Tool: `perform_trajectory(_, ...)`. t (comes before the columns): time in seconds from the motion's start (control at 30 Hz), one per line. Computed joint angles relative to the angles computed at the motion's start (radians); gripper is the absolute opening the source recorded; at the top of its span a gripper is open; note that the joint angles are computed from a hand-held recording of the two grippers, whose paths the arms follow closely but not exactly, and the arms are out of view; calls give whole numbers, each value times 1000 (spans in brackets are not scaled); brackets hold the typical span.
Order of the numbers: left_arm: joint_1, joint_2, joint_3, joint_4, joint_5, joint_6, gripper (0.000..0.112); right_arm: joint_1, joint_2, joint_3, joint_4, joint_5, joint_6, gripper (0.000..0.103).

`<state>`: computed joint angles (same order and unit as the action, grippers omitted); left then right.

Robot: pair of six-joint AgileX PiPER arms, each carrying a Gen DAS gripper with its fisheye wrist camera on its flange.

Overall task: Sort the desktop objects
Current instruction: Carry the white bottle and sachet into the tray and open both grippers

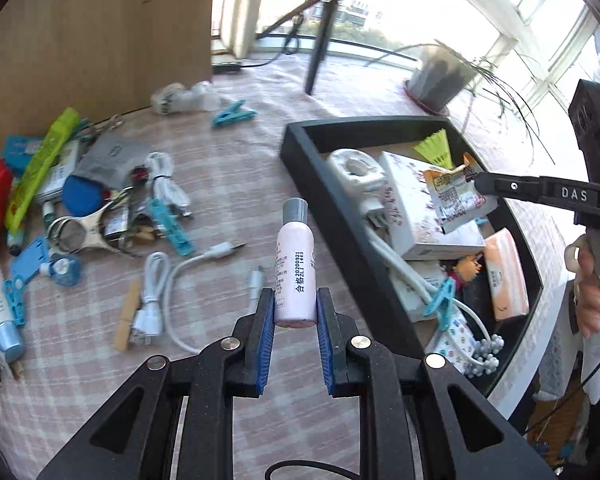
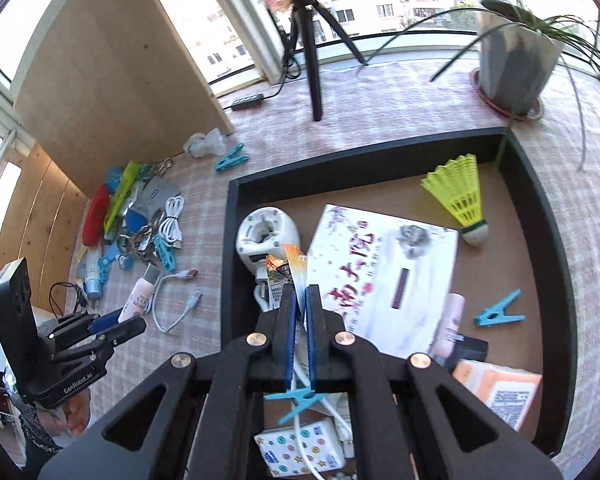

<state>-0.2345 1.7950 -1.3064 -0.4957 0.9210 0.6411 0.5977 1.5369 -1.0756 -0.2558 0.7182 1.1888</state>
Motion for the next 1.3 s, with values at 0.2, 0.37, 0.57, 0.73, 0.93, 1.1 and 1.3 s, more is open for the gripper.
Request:
perform_trajectory(0.2, -165, -34, 20, -35, 12, -18, 19, -27, -148, 152, -57, 9, 112, 5)
perform_trajectory(0.37, -258, -42, 37, -27, 3, -40, 19, -54, -220, 234, -56, -3, 153, 5)
perform_trajectory(0.57, -292, -52, 40, -14, 4, -49, 19, -36, -240, 247, -77, 19, 183, 5)
perform_trajectory(0.73, -310, -60, 36, 5, 5, -52, 21, -36, -226, 230, -55, 32, 151, 9)
perform_trajectory(0.93, -280, -64, 42, 31, -7, -75, 43, -10, -163, 163, -34, 49, 108, 15)
perform_trajectory(1.1, -202, -54, 37, 43, -13, -76, 43, 4, -77, 64, -5, 54, 34, 15)
perform_trajectory(1.3, -43, -16, 20, 31, -1, -49, 46, 29, 74, -106, 49, 69, -82, 18)
